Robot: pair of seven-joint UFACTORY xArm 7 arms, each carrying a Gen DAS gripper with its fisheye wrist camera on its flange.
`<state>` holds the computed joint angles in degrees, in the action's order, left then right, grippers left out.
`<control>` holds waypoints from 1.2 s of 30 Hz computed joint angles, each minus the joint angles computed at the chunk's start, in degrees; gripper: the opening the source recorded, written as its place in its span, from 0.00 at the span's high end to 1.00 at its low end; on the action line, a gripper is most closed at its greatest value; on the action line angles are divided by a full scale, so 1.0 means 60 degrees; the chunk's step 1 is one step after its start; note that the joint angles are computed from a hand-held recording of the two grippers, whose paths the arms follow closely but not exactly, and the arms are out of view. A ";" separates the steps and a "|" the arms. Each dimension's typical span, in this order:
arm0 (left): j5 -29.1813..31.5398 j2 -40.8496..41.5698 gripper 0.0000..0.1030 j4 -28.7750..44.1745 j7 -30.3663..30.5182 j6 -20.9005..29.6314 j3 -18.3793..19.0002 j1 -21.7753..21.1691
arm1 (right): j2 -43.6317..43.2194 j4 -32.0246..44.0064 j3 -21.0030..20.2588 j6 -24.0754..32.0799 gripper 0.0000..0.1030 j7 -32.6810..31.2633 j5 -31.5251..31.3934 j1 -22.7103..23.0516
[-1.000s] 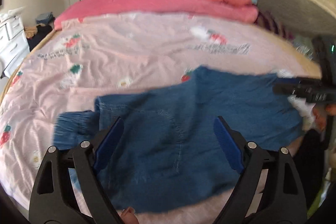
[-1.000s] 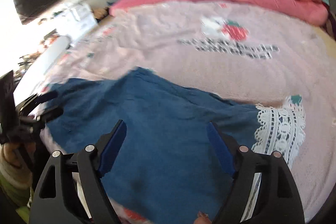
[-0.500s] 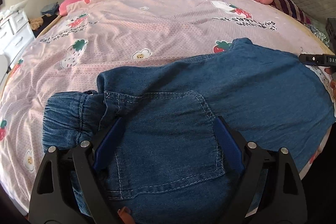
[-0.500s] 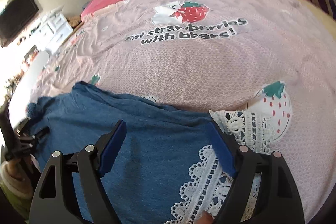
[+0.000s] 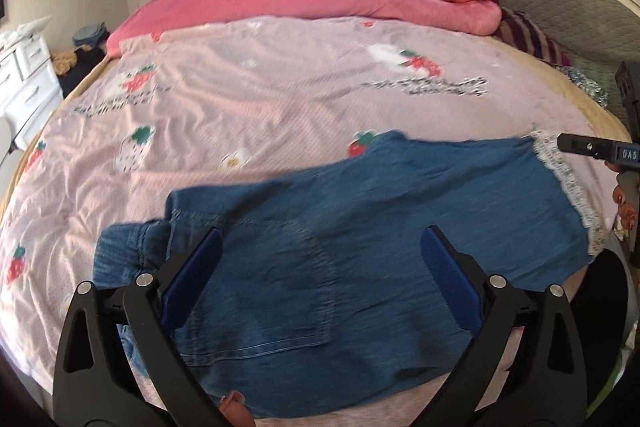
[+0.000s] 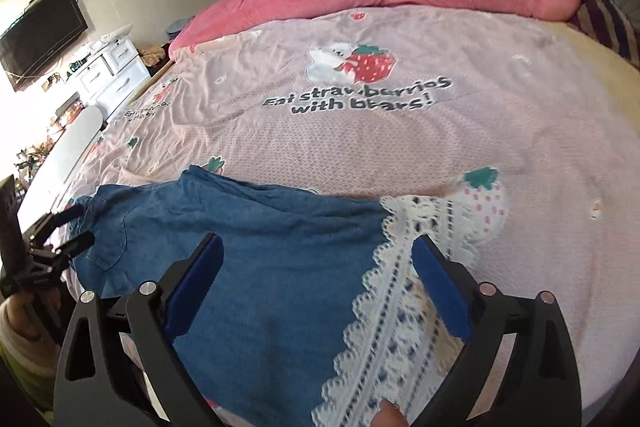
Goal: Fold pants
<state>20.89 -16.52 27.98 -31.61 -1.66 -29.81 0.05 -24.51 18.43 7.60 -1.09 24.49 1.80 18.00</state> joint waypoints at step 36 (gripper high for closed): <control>0.3690 0.2586 0.09 0.2390 -0.2223 0.0272 -0.1191 -0.1736 | -0.0060 -0.0008 -0.3469 0.0600 0.05 -0.2944 0.0914 0.1759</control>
<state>43.03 -1.00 42.32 -44.95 -0.02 -36.95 -10.37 -24.87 18.38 -13.21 2.51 6.83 7.29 28.55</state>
